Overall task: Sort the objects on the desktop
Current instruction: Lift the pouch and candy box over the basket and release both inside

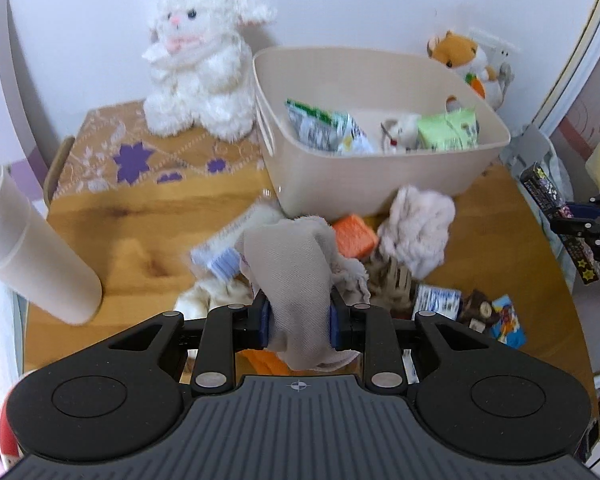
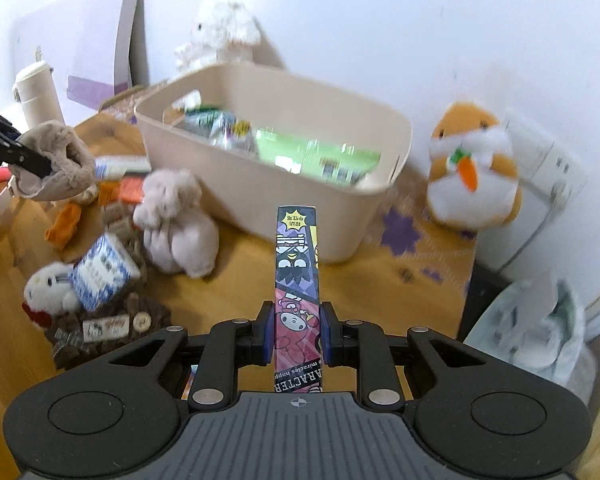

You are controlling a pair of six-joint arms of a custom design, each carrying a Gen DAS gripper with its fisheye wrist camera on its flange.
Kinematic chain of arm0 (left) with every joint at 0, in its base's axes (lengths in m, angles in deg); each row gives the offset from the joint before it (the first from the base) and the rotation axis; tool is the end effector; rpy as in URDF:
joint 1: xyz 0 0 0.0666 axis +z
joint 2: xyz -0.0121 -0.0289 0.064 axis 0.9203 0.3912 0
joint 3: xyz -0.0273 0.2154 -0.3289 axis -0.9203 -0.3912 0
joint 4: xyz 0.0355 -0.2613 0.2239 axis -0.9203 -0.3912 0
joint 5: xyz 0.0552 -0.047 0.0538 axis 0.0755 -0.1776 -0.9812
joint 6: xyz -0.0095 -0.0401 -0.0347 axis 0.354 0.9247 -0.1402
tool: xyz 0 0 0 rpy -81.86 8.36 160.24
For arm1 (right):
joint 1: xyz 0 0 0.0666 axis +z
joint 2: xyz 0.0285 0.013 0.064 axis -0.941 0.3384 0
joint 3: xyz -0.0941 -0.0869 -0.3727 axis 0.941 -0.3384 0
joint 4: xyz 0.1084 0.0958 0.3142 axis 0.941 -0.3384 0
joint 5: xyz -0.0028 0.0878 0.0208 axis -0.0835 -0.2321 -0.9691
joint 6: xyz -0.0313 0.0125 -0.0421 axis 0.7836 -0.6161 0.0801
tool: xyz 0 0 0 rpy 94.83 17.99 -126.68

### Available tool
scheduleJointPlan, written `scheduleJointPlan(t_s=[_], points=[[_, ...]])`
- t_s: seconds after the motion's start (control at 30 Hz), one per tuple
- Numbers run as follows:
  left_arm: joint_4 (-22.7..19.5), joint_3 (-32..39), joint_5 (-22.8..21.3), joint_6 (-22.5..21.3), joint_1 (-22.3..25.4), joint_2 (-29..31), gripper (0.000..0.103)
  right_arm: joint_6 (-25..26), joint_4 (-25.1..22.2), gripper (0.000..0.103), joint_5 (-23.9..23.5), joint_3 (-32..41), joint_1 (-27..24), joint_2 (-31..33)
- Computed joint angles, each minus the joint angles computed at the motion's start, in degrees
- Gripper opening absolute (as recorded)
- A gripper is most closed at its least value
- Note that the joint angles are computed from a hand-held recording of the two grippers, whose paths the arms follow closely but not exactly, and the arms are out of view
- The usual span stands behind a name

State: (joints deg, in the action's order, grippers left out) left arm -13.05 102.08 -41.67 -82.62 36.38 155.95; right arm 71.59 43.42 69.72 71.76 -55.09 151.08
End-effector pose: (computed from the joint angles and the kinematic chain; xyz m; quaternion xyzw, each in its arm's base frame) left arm 0.4046 -0.2409 0.3519 0.2027 0.9339 -0.1078 0.2740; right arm 0.3314 0.0900 0.3610 -0.2337 0.9107 0.0168 0.3402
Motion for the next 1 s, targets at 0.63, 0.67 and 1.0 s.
scheduleJointPlan(t_s=[0.63, 0.67, 1.0], points=[[5.3, 16.5, -2.6, -3.6, -2.2, 7.9, 0.027, -1.7, 6.2, 0.02, 2.9, 11.8, 0.6, 6.9], [5.5, 17.3, -2.9, -3.4, -2.4, 8.6, 0.027, -2.4, 6.4, 0.02, 3.2, 12.6, 0.7, 7.7], [4.8, 25.5, -5.6, -1.8, -4.5, 16.5, 0.027, -14.5, 10.9, 0.02, 5.3, 18.4, 0.7, 15.3]])
